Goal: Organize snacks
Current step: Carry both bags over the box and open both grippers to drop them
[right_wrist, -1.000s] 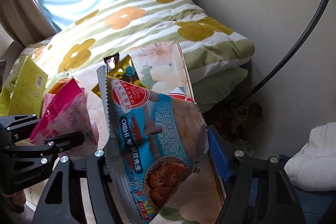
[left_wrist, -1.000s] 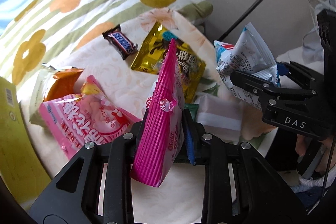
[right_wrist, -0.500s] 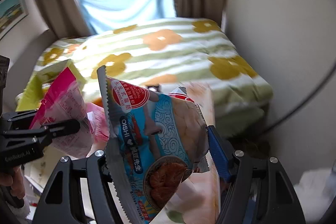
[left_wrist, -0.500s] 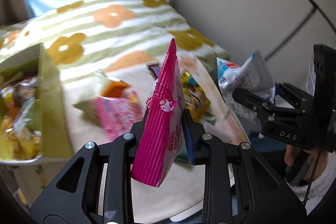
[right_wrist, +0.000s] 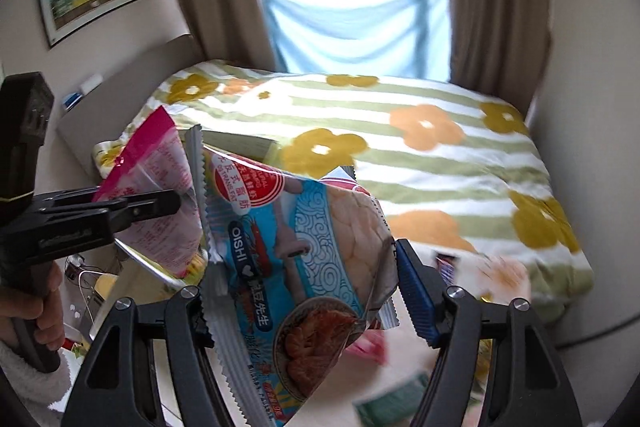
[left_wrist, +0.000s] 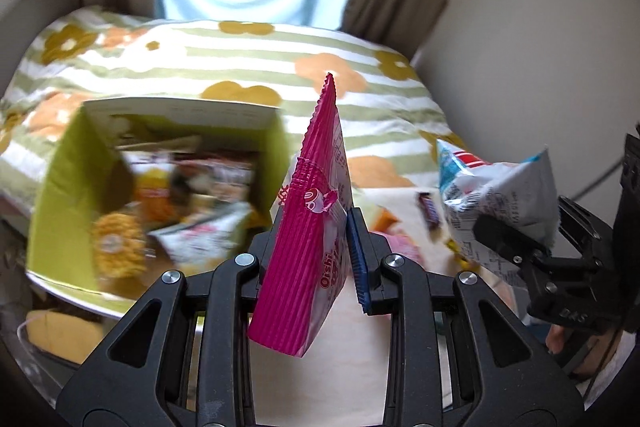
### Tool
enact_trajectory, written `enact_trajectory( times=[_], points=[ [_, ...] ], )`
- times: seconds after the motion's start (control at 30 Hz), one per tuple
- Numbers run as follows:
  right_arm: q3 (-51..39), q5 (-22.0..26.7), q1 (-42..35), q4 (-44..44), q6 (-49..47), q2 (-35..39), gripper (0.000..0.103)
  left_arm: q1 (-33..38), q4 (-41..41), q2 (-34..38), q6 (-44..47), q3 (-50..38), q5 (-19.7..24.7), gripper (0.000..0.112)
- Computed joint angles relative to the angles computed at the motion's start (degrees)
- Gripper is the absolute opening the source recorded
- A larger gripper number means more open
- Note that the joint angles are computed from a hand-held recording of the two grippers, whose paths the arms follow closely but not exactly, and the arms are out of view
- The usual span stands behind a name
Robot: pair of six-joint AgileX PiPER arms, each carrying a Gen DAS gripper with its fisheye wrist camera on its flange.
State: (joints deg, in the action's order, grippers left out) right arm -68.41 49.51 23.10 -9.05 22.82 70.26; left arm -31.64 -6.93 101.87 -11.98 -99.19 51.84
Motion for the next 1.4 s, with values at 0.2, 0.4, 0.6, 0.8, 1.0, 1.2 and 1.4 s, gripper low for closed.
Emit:
enact_trajectory(
  times=[0.2,0.4,0.6,0.8,1.0,1.2,1.4],
  points=[
    [-10.8,-1.2,10.7,-7.4,11.0,13.7,0.067,12.6,-5.5,2.4,12.1,-1.4,1.4,0.024],
    [-24.6,0.8,15.1,-8.3,15.0,28.2,0.067,21.7,-8.5,10.3,22.1,-9.6,5.7,0.024],
    [-36.9,5.0,17.6,-8.7,17.8,39.8,0.067,25.2,-8.7,19.8,27.6,-20.3,11.1,0.024],
    [-41.4,6.7,18.5,-8.3,20.6,44.8,0.067,24.6,-5.5,26.4,28.5,-28.6,14.9,0.025],
    [-41.1,6.0,18.2,-7.8,20.4,44.9,0.067,23.5,-1.8,27.0,27.4,-29.6,15.3,0.041],
    [-35.3,1.2,16.8,-3.8,18.3,41.9,0.067,24.9,-1.3,19.3,24.9,-17.9,8.6,0.098],
    [-34.6,-2.7,14.8,6.3,8.4,41.9,0.068,25.5,1.8,14.6,22.1,-11.8,5.8,0.098]
  ],
)
